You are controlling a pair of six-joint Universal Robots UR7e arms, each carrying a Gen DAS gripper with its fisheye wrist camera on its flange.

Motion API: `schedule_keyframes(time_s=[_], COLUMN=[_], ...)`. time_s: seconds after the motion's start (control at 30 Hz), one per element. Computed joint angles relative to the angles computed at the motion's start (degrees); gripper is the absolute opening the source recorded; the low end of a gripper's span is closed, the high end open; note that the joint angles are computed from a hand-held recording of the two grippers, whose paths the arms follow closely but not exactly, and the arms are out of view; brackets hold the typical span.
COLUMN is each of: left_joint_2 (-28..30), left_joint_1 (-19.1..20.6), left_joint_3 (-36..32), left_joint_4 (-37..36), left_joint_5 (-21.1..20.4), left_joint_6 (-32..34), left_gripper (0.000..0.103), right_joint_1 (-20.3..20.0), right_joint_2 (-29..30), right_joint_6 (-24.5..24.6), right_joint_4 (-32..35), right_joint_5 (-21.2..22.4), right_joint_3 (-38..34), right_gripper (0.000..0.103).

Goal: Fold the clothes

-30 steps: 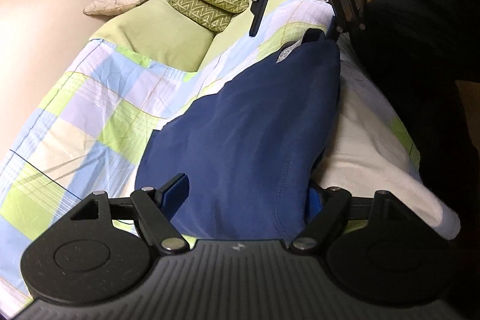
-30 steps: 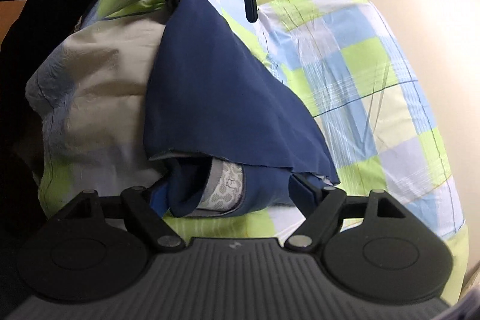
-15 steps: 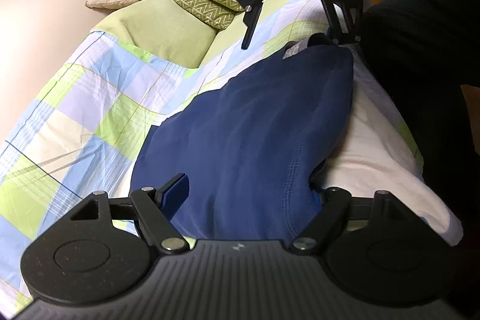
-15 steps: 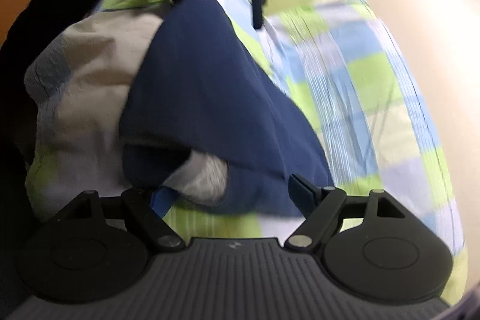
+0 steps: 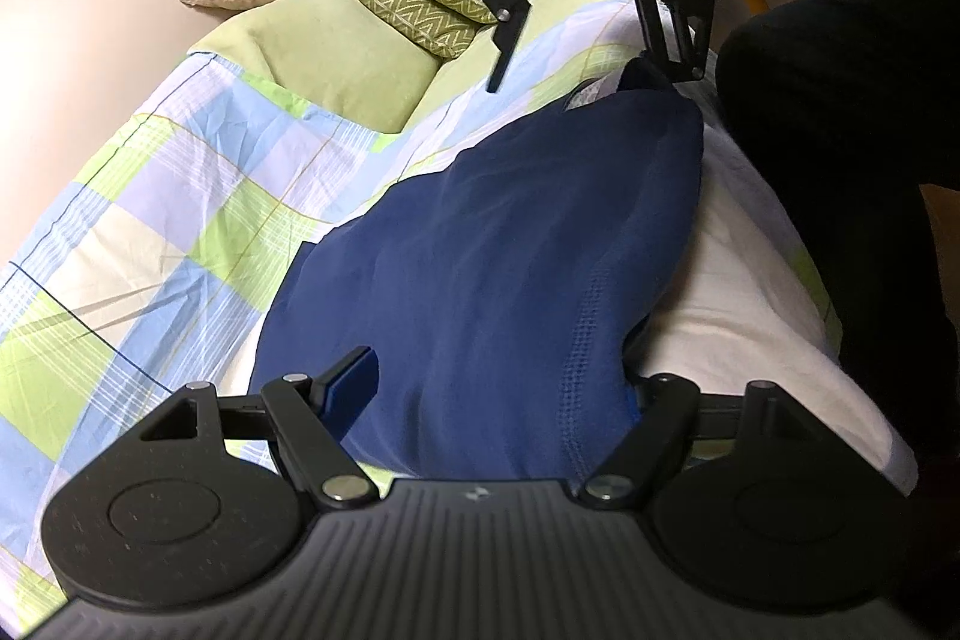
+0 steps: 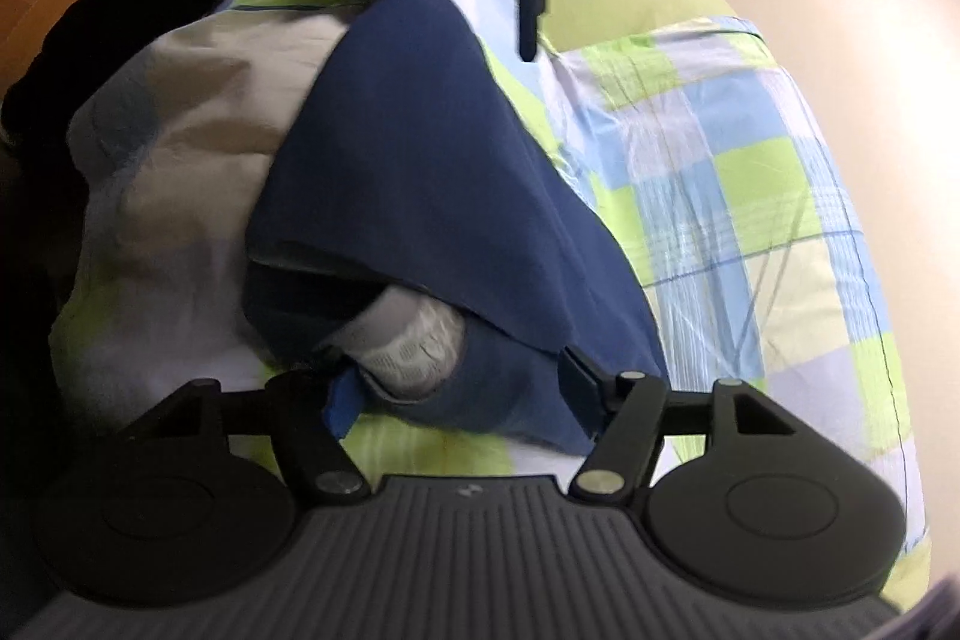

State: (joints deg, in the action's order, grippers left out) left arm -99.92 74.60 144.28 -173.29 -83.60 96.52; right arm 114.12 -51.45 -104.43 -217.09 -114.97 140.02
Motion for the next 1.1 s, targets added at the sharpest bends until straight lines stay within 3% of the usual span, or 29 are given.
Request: schedule_keyframes(time_s=[0.1,0.13,0.37,0.43,0.5,0.53,0.63,0.87,1.0,1.1], left_joint_2=[0.47,0.38,-0.3,-1.18,-2.11,-2.54,-4.04,-10.73,-21.06,-24.05], left_joint_1=[-0.24,-0.29,-0.77,-1.51,-2.36,-2.87,-4.8,-8.46,-10.76,-12.04], left_joint_3=[-0.2,-0.18,-0.26,-0.72,-1.11,-1.12,-2.58,-5.93,-6.35,-7.96], left_joint_4=[-0.22,-0.15,1.67,4.93,8.22,9.16,13.87,28.18,45.6,52.92], left_joint_5=[0.32,0.4,1.39,2.5,3.64,4.28,6.03,7.78,8.2,7.87], left_joint_6=[-0.15,-0.13,-2.0,-3.12,-3.99,-4.49,-8.36,-13.58,-20.13,-24.64], left_gripper=[0.079,0.079,0.074,0.058,0.048,0.042,0.025,0.019,0.019,0.019], right_joint_1=[-0.31,-0.18,0.2,0.24,0.76,1.23,2.89,7.6,12.14,15.06], right_joint_2=[0.32,0.36,-0.09,-0.4,-0.35,-0.15,0.52,-1.43,-5.17,-9.57], right_joint_6=[-0.48,-0.59,-1.49,-0.54,0.69,1.57,6.31,15.51,25.26,34.72], right_joint_4=[-0.96,-0.51,4.84,7.09,8.28,8.06,8.35,14.08,23.95,35.1], right_joint_5=[0.96,1.31,3.8,3.39,2.12,1.27,-1.18,-4.87,-6.61,-6.07], right_joint_3=[0.13,0.12,-0.49,-0.86,-1.2,-1.39,-2.54,-5.49,-4.8,-3.96], right_gripper=[0.066,0.06,0.049,0.03,0.026,0.02,0.014,0.012,0.012,0.012])
